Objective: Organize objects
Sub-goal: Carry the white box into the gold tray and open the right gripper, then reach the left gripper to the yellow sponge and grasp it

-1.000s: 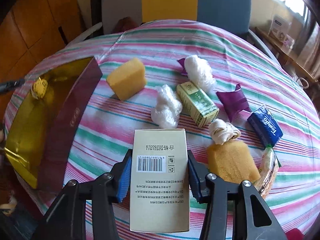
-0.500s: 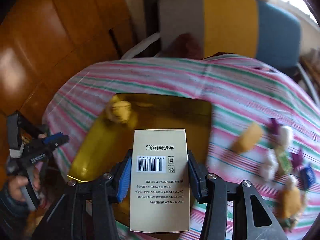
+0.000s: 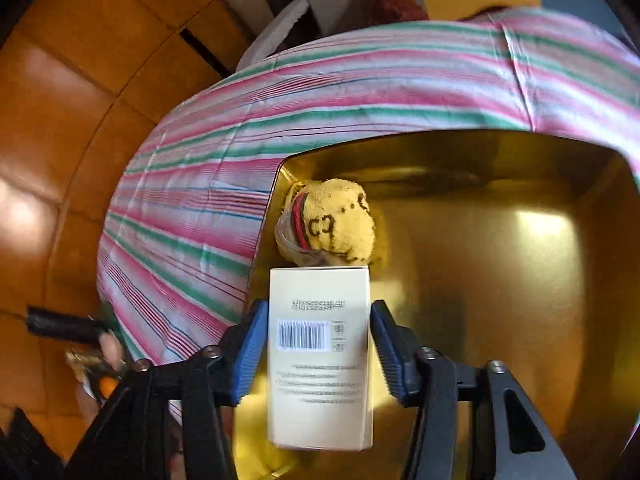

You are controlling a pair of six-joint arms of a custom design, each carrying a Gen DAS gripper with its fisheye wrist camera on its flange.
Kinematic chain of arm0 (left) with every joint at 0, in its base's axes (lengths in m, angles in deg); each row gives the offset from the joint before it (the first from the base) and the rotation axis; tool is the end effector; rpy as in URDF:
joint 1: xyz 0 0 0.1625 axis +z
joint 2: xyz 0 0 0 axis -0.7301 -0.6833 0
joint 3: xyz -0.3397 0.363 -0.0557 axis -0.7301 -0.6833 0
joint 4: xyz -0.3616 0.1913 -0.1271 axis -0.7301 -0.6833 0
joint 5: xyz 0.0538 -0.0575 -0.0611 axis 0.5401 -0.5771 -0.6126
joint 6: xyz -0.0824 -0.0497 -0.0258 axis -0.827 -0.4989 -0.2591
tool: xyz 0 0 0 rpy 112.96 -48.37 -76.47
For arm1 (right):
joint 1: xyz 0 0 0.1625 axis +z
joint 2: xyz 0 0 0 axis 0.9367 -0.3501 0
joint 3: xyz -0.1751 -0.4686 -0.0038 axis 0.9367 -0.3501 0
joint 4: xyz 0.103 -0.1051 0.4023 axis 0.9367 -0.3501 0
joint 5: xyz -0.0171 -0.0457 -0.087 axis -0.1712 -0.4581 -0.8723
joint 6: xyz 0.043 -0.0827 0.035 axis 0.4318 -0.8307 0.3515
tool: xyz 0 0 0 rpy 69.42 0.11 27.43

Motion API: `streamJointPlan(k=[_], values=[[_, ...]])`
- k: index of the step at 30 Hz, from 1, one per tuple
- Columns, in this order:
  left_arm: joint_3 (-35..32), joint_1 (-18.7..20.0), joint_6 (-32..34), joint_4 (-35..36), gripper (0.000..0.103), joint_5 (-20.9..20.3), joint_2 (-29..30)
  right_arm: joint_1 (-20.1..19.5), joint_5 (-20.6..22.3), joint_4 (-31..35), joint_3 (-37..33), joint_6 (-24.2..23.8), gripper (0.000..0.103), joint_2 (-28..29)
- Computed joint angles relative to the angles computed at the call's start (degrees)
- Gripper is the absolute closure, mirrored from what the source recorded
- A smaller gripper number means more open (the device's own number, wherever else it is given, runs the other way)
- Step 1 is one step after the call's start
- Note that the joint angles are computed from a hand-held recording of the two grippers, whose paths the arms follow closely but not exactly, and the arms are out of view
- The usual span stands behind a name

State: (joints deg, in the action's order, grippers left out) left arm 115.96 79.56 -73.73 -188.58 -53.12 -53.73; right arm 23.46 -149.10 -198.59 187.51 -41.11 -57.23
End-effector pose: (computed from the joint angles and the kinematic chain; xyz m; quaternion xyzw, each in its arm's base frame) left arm -0.2938 -0.4448 0.0482 -0.0600 0.8748 -0.3727 0.3038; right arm 0.1442 -0.6456 0.1905 0.1893 -0.9730 0.0482 0.1227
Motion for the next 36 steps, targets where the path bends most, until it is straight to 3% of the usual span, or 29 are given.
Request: streamJointPlan(k=[9,16,24,36], values=[[-1.5,-1.0,1.6,0.5,0.058,0.9,1.1,-1.7,1.5,-1.8,1.9,-4.5,0.037,-4.1],[-5.4,-2.4,2.8,5.6,0.058,2.9,2.9,-2.8,1.0,-7.8,5.8,-14.1,0.027,-9.1],[-10.3,-3.2,8.8,6.6,0.058,2.5,6.6,-5.7,1.9,-13.4,9.4,-23.3,0.021,-15.1],[-18.0,-2.3,20.6,2.6,0.058,-2.1,12.8,-12.4,2.6,-17.1,7.3,-27.1,0.017,-20.9]])
